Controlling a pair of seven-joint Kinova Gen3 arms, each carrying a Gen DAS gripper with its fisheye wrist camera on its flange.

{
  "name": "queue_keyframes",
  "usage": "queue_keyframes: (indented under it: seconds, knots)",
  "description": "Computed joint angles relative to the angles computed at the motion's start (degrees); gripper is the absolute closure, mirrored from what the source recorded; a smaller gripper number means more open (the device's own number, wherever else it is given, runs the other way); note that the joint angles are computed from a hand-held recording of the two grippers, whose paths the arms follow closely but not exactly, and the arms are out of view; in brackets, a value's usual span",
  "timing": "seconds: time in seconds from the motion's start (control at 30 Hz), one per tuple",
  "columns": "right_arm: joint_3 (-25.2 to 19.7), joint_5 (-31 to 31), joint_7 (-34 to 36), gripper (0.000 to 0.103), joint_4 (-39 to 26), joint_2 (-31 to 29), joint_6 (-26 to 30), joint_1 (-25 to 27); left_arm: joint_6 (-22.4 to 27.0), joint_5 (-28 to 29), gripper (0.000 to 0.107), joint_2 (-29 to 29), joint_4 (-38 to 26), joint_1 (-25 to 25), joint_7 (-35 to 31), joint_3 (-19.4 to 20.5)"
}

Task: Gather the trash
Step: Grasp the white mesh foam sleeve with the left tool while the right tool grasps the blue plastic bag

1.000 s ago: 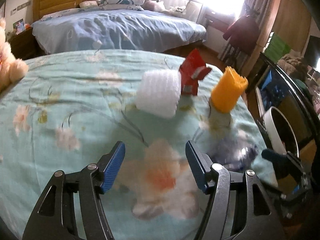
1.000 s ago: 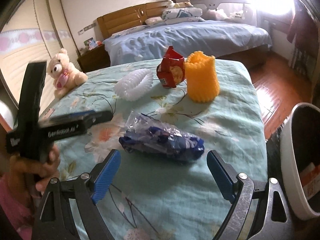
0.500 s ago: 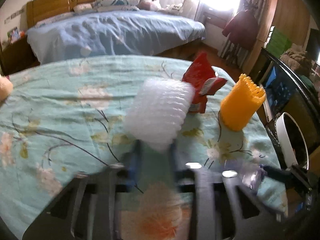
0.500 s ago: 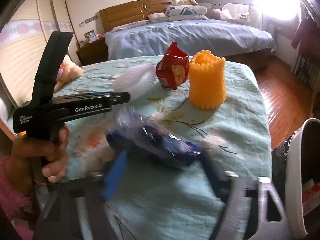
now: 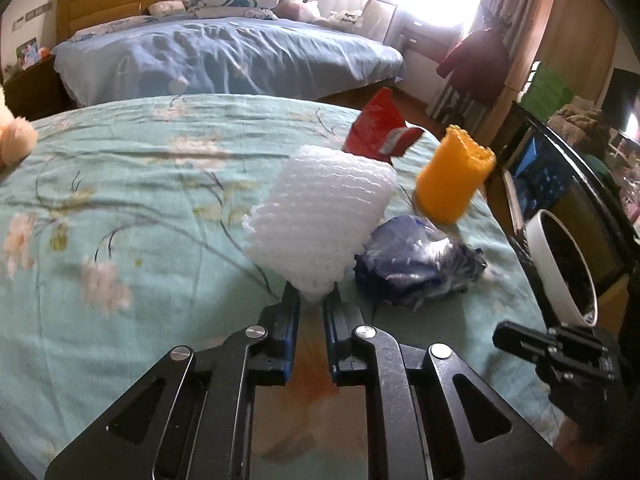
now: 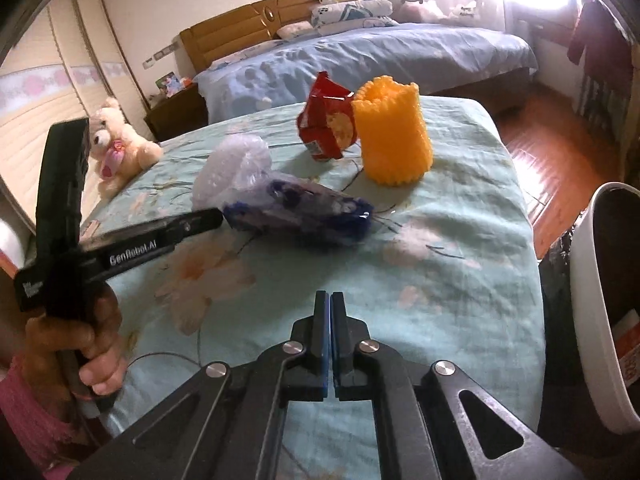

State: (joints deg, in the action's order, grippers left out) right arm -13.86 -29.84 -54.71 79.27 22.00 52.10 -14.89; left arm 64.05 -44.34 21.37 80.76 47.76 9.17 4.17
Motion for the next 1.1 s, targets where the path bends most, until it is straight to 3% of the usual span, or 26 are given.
queue_keyframes:
  seconds: [0.03, 0.07, 0.1, 0.17, 0.2, 0.5, 0.93, 1.07, 1.1]
  knots:
    - [-0.3, -0.8, 0.4, 0.093, 0.2, -0.2, 0.1, 0.5, 0.0, 0.0, 0.097, -0.2, 0.2, 0.3, 0.5, 0.0]
    - [-0.4, -1.2, 0.5, 0.079, 0.0, -0.1, 0.4, 0.6, 0.0, -0.1, 0.097, -0.4, 0.5, 0.6, 1.3, 0.1]
    - [-0.3, -1.5, 0.3, 0.052, -0.3, -0.1, 0.4, 0.7, 0.0, -0.2, 0.097, -0.7, 0.9, 0.8, 1.9, 0.1]
    - [-0.5, -2.1, 0.6, 0.026, 0.0, -0.5, -1.2, 0.5, 0.2, -0.4, 0.097, -1.2, 1.4, 1.4, 3.0, 0.5]
    - [-0.7, -2.6, 1.3, 0.024, 0.4, -0.8, -2.3, 0.7, 0.1, -0.5, 0.097, -1.4, 1.7, 1.5, 3.4, 0.7]
    - [0.0, -1.9, -6.4, 0.024, -4.1, 2.8, 1.5, -0.9, -8.5, 0.5, 0.097, -2.9, 4.1, 1.2, 3.1, 2.9]
    - [0.0, -2.1, -10.1, 0.027, -1.8, 2.7, -0.2, -0.3, -7.4, 1.2, 0.097, -3.9, 5.6, 2.3, 4.8, 2.6]
    - [-0.7, -1.9, -9.6, 0.071, -0.9, 2.1, -1.4, -0.3, -7.0, 1.3, 0.097, -3.5, 5.0, 2.2, 4.7, 3.0]
    - [-0.6, -1.7, -9.7, 0.073, -0.6, 1.8, -1.6, -0.4, -6.8, 1.3, 0.097, -3.2, 4.6, 2.3, 4.6, 3.0]
